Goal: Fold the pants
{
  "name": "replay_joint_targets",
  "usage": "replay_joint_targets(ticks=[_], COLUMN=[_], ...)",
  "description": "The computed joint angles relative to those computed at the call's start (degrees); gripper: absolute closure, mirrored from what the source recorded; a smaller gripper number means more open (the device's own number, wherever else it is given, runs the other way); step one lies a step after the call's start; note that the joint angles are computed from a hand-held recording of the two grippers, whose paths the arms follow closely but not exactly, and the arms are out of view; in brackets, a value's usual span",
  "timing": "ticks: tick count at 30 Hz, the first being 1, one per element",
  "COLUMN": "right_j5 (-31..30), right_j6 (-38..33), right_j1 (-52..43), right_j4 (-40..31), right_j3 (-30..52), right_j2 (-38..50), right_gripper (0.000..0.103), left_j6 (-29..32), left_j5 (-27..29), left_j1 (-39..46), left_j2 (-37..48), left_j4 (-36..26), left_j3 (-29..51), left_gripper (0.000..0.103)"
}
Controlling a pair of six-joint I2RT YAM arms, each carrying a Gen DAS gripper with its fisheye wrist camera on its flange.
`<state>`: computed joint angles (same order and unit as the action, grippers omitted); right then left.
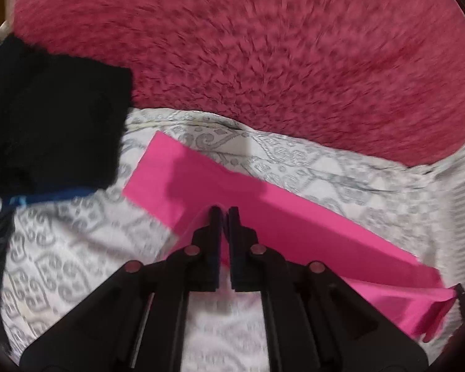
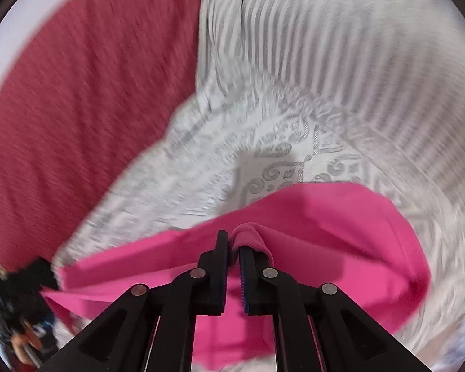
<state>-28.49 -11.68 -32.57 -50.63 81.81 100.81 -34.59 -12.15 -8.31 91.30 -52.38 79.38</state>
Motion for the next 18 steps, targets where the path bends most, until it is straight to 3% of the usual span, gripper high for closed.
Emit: replay_joint_targets(ticks=[5, 9, 14, 15, 18], right_j5=[16.5, 17.9, 11.9, 10.0, 5.7], right_j6=[-6.2, -8.4, -15.2, -17.4, -24.2], right_j1=[8.6, 9.2, 5.1, 3.5, -1.8], right_j4=[-3.9, -3.9, -14.0, -15.9, -18.4], right_j3=[11.2, 12.7, 18.7, 19.0, 18.0], right_j2=[15.5, 18.9, 20.0, 18.9, 13.0], right_gripper=[0.093, 0.091, 0.082, 0.076, 0.036], left_j6=[2.1, 3.1, 3.0, 3.1, 3.4], left_j5=[-9.2, -9.7, -9.3, -10.0, -13.2], left_j1=[-0.9, -0.3, -3.1, -4.7, -10.4], left_j2=[16.3, 20.8, 16.3, 14.6, 9.8], left_j4=[-3.9, -3.6, -1.6, -1.5, -0.8], left_j3=[11.1, 13.2, 9.2, 8.3, 5.7], left_gripper=[0.092, 0.092, 0.089, 0.085, 0.068])
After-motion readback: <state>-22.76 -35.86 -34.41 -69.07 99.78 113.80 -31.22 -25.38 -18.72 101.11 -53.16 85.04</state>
